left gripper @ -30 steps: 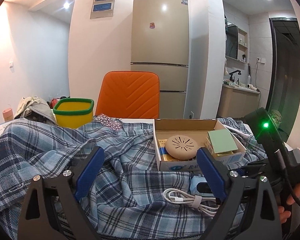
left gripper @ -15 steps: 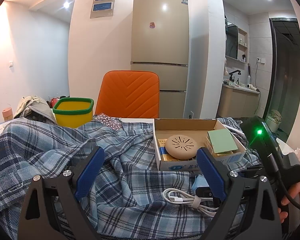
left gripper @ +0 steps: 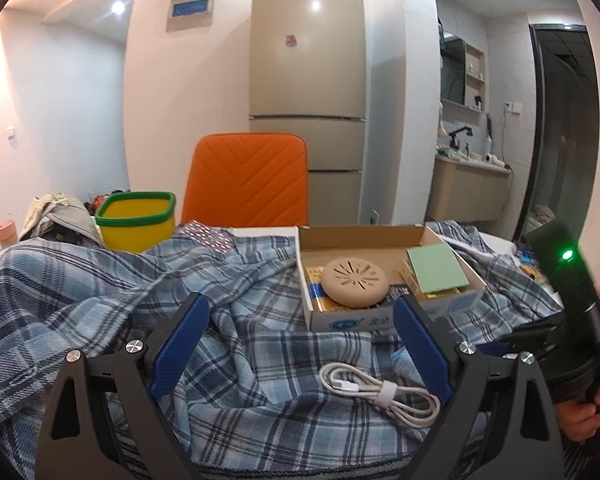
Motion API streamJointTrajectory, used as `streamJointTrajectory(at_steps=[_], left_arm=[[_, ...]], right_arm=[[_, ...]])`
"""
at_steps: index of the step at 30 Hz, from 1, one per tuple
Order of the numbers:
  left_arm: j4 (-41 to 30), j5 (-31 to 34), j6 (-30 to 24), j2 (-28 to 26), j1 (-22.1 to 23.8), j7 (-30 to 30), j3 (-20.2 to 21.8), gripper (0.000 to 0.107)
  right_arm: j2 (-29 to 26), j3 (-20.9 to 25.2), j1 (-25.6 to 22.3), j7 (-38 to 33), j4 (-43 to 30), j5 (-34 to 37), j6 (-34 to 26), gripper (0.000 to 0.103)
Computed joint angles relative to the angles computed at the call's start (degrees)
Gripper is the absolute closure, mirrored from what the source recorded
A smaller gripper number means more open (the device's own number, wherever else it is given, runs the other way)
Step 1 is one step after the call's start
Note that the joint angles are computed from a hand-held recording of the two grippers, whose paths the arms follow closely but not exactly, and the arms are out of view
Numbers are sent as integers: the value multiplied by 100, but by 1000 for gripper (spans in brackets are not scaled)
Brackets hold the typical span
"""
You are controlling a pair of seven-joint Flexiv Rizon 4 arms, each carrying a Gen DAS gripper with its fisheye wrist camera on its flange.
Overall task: Organize soft objects
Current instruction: 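Move the right tool down to the blue Babycare wipes pack and grasp it, then grasp the white coiled USB cable with the left tool while the right tool holds the wipes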
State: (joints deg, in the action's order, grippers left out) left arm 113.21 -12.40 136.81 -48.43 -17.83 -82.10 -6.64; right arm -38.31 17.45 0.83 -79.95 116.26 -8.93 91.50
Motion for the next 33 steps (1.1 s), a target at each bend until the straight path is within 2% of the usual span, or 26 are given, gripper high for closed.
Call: streamJointTrajectory(at_steps=[2, 4, 6, 8, 11, 12, 15, 18, 20, 21, 25, 29, 33], left_arm=[[-8, 19, -166, 27, 5, 45, -16, 15], [-9, -43, -365, 62, -27, 83, -16, 21], [-7, 98, -681, 139, 84, 63, -120, 24], [-11, 114, -1018, 222, 112, 37, -156, 26], [-110, 28, -2081, 407, 96, 96, -172, 28], [-177, -60, -2495, 461, -1, 149, -97, 30], [-439, -361, -3305, 471, -473, 123, 337, 34], [-737, -467, -4192, 473, -668, -50, 529, 45], [-938, -490, -4665, 440, -916, -347, 824, 55], [-963, -471, -4721, 431, -940, -478, 847, 60], [-1143, -293, -5138, 403, -864, -732, 743, 68], [-1420, -89, -5526, 308, -831, -1002, 707, 72], [-1661, 248, -5756, 239, -976, -1352, 907, 73]], right_arm=[[109, -152, 95, 52, 193, 66, 267, 56], [261, -707, 554, 188, 502, 130, 754, 56], [333, -1061, 833, 279, 728, 189, 1178, 56], [374, -1212, 917, 406, 856, 252, 1431, 56], [413, -1197, 783, 574, 955, 223, 1630, 56], [420, -1278, 832, 593, 993, 241, 1730, 56], [392, -1539, 1044, 623, 1074, 384, 2044, 56], [349, -1360, 805, 710, 1065, 229, 2091, 56], [337, -1283, 700, 747, 1084, 121, 2106, 56], [333, -1275, 688, 764, 1097, 94, 2116, 56], [321, -1236, 645, 839, 1124, -10, 2067, 56], [349, -1215, 600, 880, 1184, -52, 2187, 56], [386, -1259, 594, 935, 1245, -41, 2250, 56]])
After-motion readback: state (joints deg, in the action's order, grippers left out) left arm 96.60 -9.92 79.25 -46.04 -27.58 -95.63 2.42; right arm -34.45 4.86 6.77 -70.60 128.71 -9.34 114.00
